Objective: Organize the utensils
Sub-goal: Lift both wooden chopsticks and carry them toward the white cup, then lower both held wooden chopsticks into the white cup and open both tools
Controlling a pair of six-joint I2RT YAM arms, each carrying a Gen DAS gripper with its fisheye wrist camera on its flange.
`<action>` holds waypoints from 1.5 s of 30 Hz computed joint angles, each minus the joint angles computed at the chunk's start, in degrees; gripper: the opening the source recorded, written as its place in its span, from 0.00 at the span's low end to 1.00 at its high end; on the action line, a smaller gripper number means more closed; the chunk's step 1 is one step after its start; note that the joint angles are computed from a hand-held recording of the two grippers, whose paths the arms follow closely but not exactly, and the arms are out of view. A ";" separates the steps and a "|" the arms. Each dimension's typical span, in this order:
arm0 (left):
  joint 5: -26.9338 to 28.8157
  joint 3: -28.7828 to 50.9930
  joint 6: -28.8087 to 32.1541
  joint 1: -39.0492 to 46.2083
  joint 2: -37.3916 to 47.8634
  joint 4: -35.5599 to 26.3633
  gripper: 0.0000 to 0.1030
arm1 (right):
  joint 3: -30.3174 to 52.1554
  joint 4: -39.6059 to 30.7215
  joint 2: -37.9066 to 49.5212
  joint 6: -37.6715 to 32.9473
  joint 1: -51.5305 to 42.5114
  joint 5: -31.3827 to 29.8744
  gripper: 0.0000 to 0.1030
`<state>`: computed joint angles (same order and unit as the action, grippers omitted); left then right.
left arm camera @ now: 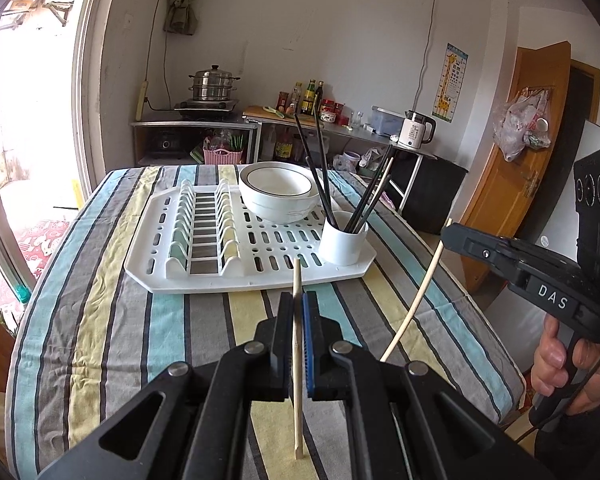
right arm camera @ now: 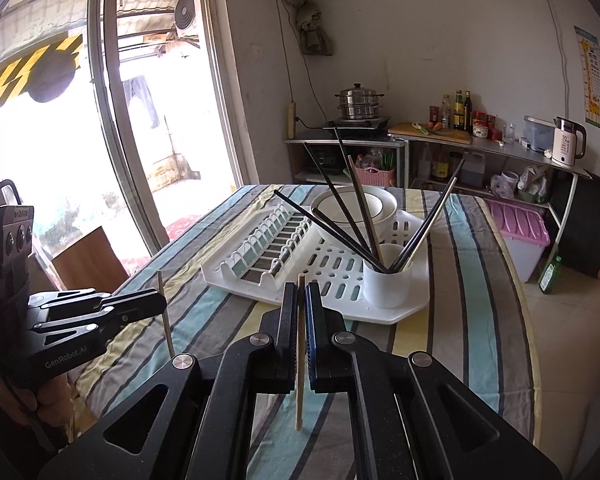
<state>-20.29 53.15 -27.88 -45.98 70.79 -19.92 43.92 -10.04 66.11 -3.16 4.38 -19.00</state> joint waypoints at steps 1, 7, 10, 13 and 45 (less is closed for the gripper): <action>-0.11 0.30 0.16 -0.05 0.04 -0.04 0.05 | 0.02 0.00 -0.22 -0.02 -0.55 -0.32 0.03; 0.10 2.67 1.34 -0.05 1.38 -0.30 0.05 | 0.37 -0.36 -1.19 -0.24 -3.99 -2.03 0.03; 0.87 4.58 2.09 0.19 2.78 -0.60 0.05 | 1.00 -0.88 -1.43 -0.55 -5.42 -2.33 0.03; 1.16 7.23 3.50 0.29 4.30 -1.11 0.05 | 1.57 -0.98 -1.38 -1.14 -6.86 -2.55 0.03; 8.79 54.56 16.52 7.63 33.08 -15.03 0.05 | 18.80 2.18 13.86 -0.89 -10.99 -2.97 0.03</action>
